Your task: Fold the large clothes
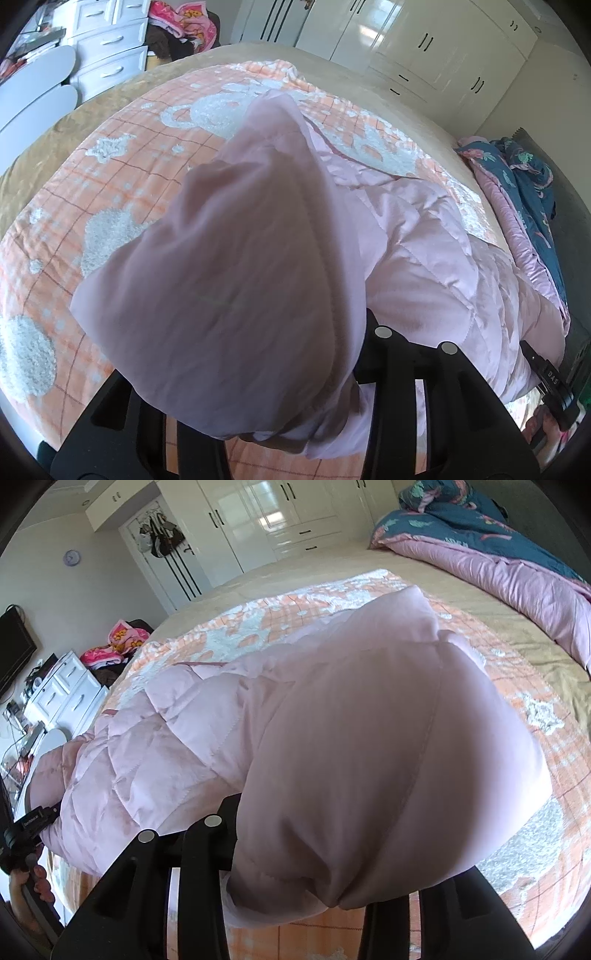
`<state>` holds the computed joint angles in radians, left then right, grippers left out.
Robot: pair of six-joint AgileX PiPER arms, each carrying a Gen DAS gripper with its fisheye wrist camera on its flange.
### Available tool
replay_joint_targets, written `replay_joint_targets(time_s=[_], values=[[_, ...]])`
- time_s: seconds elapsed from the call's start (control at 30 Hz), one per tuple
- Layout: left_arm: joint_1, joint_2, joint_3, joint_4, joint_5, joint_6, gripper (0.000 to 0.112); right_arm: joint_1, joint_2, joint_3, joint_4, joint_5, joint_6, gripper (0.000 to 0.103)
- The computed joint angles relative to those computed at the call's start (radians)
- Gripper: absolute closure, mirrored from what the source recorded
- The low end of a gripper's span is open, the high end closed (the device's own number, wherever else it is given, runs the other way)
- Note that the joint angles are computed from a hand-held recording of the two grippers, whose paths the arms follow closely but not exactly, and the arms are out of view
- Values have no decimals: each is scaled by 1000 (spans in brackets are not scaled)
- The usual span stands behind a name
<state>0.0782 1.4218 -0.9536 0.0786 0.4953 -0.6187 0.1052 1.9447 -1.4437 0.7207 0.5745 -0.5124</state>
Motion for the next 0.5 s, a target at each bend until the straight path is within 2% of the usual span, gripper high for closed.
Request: replay_joint_targets(time_s=[0.27,0.5], values=[[-11,19,-14,45,7,-43,80,0,13,-3,-1,3,13,64],[-13,20,-15,40,11,-42,80,-44,-2,32,114,42,-57,53]])
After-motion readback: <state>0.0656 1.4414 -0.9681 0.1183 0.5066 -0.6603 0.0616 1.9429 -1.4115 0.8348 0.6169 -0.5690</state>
